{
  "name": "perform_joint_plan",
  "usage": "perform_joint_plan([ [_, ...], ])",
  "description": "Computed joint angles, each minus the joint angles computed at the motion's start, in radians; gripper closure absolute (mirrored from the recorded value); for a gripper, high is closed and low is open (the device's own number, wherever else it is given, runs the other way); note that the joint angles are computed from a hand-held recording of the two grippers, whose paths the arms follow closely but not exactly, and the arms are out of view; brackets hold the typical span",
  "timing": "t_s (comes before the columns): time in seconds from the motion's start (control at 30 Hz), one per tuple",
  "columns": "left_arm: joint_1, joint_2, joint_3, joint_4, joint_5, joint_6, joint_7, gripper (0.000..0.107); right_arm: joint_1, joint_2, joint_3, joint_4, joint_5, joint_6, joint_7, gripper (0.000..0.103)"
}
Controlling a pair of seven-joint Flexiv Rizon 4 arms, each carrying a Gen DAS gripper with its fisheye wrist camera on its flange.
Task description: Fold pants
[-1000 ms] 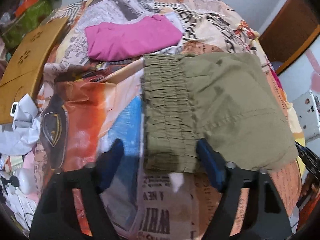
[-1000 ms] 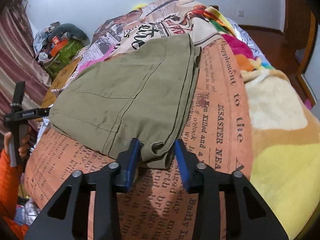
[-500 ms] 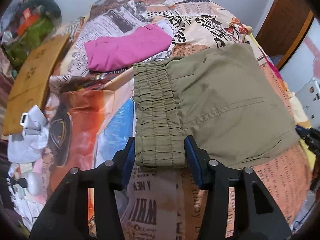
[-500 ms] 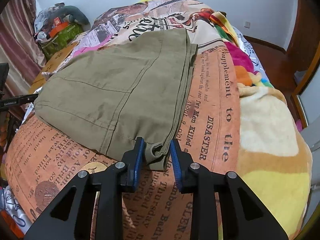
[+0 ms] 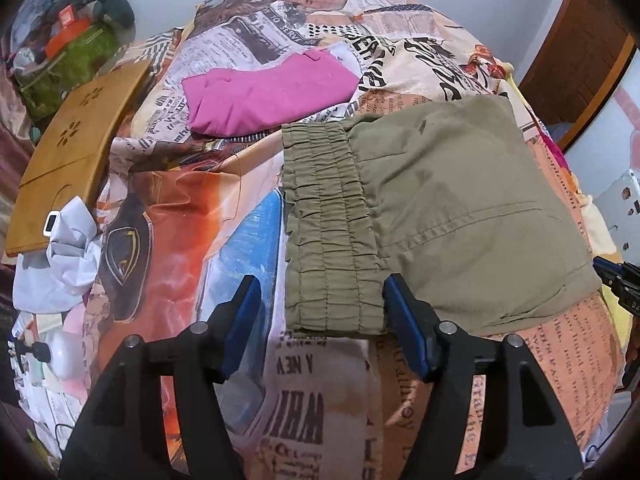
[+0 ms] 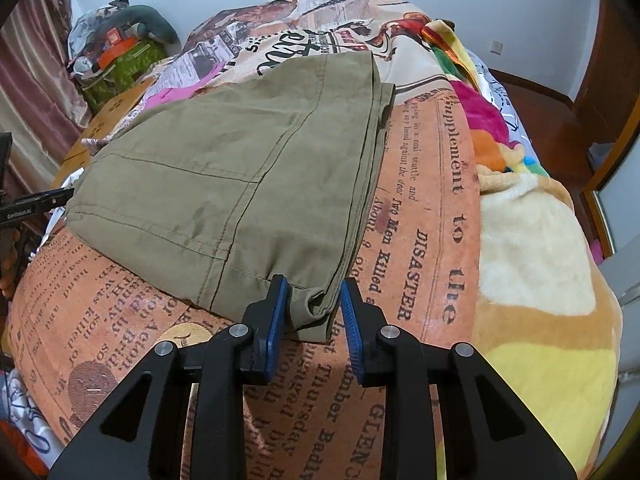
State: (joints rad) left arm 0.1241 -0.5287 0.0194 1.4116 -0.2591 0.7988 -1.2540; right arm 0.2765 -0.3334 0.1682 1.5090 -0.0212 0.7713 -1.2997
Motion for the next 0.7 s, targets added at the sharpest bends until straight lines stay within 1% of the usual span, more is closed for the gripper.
perform_joint_plan([
  [0.13,-0.008,0.017,0.017,-0.02,0.029,-0.015,-0.021,0.038,0.01,0.003,-0.01,-0.03,-0.031,-0.042,0.011,0.076],
  [0.2,-0.008,0.024,0.019,-0.032,0.036,0.002,-0.027,0.033,0.014,0.009,-0.017,-0.032,-0.047,-0.02,0.027,0.071],
  [0.27,-0.002,0.025,0.015,-0.046,0.029,0.02,-0.03,0.028,0.015,0.012,-0.022,-0.034,-0.059,0.015,0.038,0.058],
  [0.33,0.002,0.019,0.013,-0.068,0.026,0.039,-0.034,0.025,0.015,0.01,-0.028,-0.04,-0.077,0.054,0.044,0.055],
  [0.4,0.0,0.0,0.018,-0.11,0.04,0.047,-0.041,0.022,0.014,-0.002,-0.032,-0.063,-0.088,0.077,0.045,0.054],
  [0.47,-0.006,-0.029,0.025,-0.167,0.059,0.039,-0.057,0.021,0.01,-0.02,-0.031,-0.094,-0.085,0.086,0.044,0.054],
  [0.7,-0.014,-0.152,0.028,-0.378,0.098,-0.046,-0.102,0.018,0.004,-0.109,-0.045,-0.224,-0.089,0.109,0.044,0.053],
])
